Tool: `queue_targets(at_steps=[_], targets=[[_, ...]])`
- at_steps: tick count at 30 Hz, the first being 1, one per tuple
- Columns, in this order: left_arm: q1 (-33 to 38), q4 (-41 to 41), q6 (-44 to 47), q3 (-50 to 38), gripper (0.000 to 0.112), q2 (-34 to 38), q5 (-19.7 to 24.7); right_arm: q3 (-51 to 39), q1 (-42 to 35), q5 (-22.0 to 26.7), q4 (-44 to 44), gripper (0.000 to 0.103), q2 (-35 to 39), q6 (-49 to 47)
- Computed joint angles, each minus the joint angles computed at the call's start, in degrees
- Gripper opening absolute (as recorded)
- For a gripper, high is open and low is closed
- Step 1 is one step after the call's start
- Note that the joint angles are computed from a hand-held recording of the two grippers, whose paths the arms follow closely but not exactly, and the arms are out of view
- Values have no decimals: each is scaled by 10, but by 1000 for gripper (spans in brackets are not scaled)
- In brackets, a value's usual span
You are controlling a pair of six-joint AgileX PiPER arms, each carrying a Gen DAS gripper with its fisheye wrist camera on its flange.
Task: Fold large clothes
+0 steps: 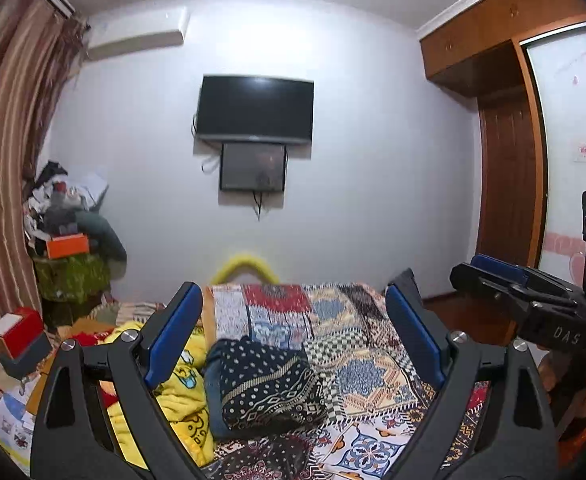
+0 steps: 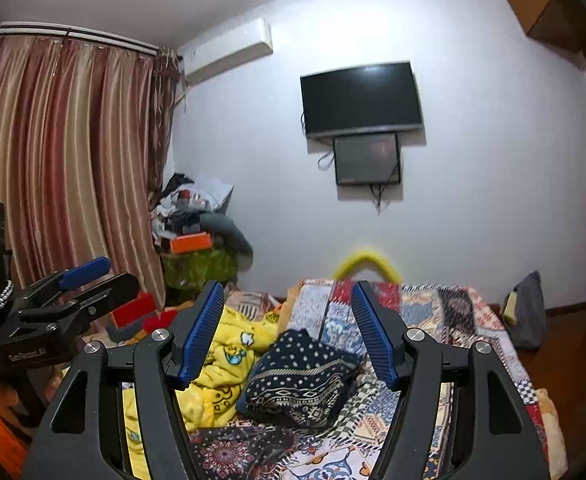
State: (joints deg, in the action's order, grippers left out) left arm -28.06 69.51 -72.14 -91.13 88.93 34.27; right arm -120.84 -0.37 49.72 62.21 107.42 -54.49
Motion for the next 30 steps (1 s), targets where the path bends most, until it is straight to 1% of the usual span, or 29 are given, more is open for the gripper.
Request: queue_targets(at_steps=[2,3,4,5,7,9,11,12,14,16,19,23,26,30], targets=[[-23,52,-36,9,94,-3,28,32,6,-25,6,63,-17,-15],[-32,75,-55,16,94,-4,41,33,10,-33,0,63,-15,-12],[-39,84,-64,17,94,-3,49,33,13,-39,-10,64,-15,-6],[-42,85,-67,18,96,-3,51,31,17,-43,-21,68,-15,3],[-48,91,-78,20,103,-3,60,39,21,-54,-27,75,-19,4],[-50,97,-85,23,103,-2,67,51,25,-68,-30,77,-27,0],[-50,93,-82,20,103,0,71,67,25,-80,-30,88,-37,-2],[-51,92,-83,21,103,1,73,76,26,-92,-28,91,-41,-2],[-45,91,-87,24,103,1,68,91,26,-111,-22,101,-49,-4],[-43,93,-94,29,103,0,65,100,26,-122,-18,103,-53,-3],[-37,87,-96,31,103,-1,54,91,25,-120,-29,103,-49,10],[-38,90,-100,30,103,2,59,90,24,-117,-38,103,-50,15],[-36,89,-104,31,103,2,57,112,23,-124,-27,103,-60,-5],[-34,84,-99,29,103,4,58,106,24,-121,-40,103,-59,2]])
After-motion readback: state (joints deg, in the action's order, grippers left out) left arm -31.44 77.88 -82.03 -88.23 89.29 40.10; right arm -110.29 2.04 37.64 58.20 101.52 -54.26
